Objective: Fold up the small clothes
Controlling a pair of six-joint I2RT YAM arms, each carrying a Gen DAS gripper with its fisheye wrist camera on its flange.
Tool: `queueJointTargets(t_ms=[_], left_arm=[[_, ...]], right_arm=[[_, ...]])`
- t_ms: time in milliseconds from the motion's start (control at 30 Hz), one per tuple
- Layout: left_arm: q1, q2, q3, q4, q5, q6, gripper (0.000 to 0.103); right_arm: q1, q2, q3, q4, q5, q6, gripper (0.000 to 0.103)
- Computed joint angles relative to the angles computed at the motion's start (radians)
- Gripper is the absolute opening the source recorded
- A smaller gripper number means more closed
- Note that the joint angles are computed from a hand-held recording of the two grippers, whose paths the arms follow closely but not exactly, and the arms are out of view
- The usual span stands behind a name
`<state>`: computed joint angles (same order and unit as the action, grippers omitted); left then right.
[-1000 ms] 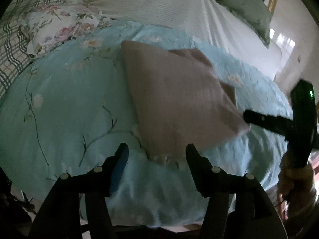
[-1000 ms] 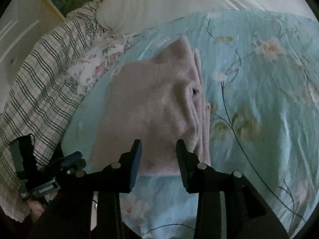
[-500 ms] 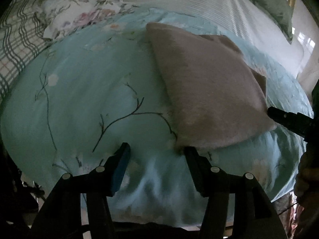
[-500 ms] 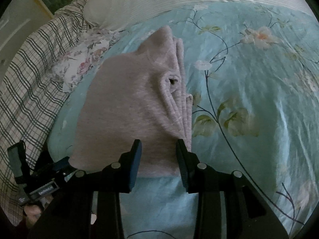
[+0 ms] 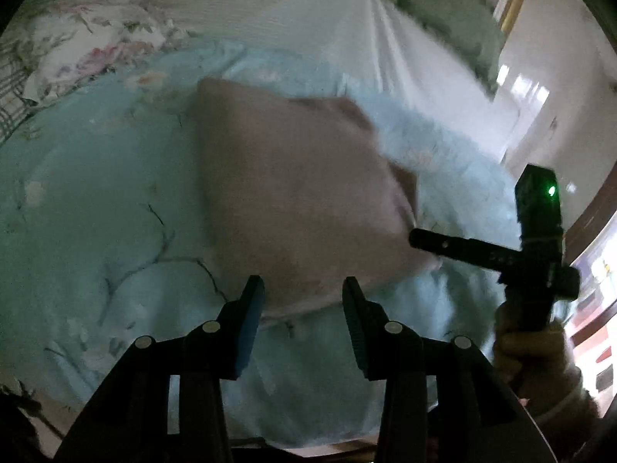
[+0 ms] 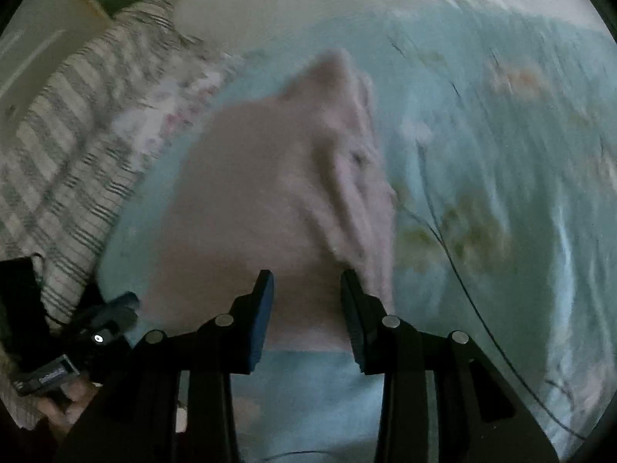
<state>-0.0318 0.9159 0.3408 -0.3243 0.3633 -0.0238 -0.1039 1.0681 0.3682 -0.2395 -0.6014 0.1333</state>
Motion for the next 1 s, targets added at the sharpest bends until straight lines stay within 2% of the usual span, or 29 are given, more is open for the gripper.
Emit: queueJointTargets(t_ms=[67, 100, 233, 400, 433, 533, 600, 633, 667, 700, 733, 833, 900, 1000], left_arm=[[-0.020, 0.074, -0.025, 0.064, -0.012, 0.020, 0.041], [-0.048, 0.044, -0.040, 0.071, -0.042, 0.014, 0.041], [-0.132, -0.004, -0.031, 0.008, -0.144, 0.008, 0.041], [-0.043, -0.046, -0.049, -0.086, -0.083, 0.037, 0.041], [-0.029, -0.082, -0.054, -0.106, -0.081, 0.037, 0.041], [0.009, -0.253, -0.039, -0.234, -0.086, 0.048, 0.046], [0.021, -0.323, -0.015, -0.292, -0.105, 0.044, 0.066], [0.017, -0.348, -0.004, -0.309, -0.127, 0.028, 0.072], [0.017, -0.367, 0.007, -0.326, -0.150, 0.011, 0.085], [0.033, -0.335, 0.015, -0.302, -0.156, 0.016, 0.089], [0.036, -0.331, 0.019, -0.302, -0.170, 0.011, 0.089], [0.035, -0.325, 0.017, -0.320, -0.203, 0.029, 0.089], [-0.024, -0.346, 0.006, -0.333, -0.273, 0.012, 0.089], [-0.120, -0.408, -0.026, -0.370, -0.381, -0.004, 0.089]], right_arm=[[-0.052, -0.003, -0.006, -0.012, -0.056, -0.023, 0.034], [-0.050, -0.013, -0.001, -0.024, -0.054, -0.024, 0.034], [-0.029, -0.063, 0.000, -0.063, -0.028, -0.002, 0.036], [-0.042, -0.184, 0.024, -0.198, -0.010, -0.022, 0.037], [-0.051, -0.229, 0.030, -0.238, -0.006, -0.031, 0.040], [-0.063, -0.363, 0.052, -0.340, 0.023, -0.050, 0.061], [-0.059, -0.431, 0.061, -0.391, 0.047, -0.056, 0.068], [-0.046, -0.460, 0.064, -0.414, 0.068, -0.055, 0.074], [-0.017, -0.486, 0.068, -0.435, 0.106, -0.048, 0.081], [0.020, -0.510, 0.069, -0.453, 0.152, -0.038, 0.085], [0.053, -0.530, 0.068, -0.468, 0.191, -0.032, 0.090], [0.172, -0.586, 0.060, -0.515, 0.293, -0.002, 0.094], [0.241, -0.623, 0.050, -0.550, 0.344, 0.024, 0.098], [0.354, -0.668, 0.033, -0.596, 0.434, 0.074, 0.099]])
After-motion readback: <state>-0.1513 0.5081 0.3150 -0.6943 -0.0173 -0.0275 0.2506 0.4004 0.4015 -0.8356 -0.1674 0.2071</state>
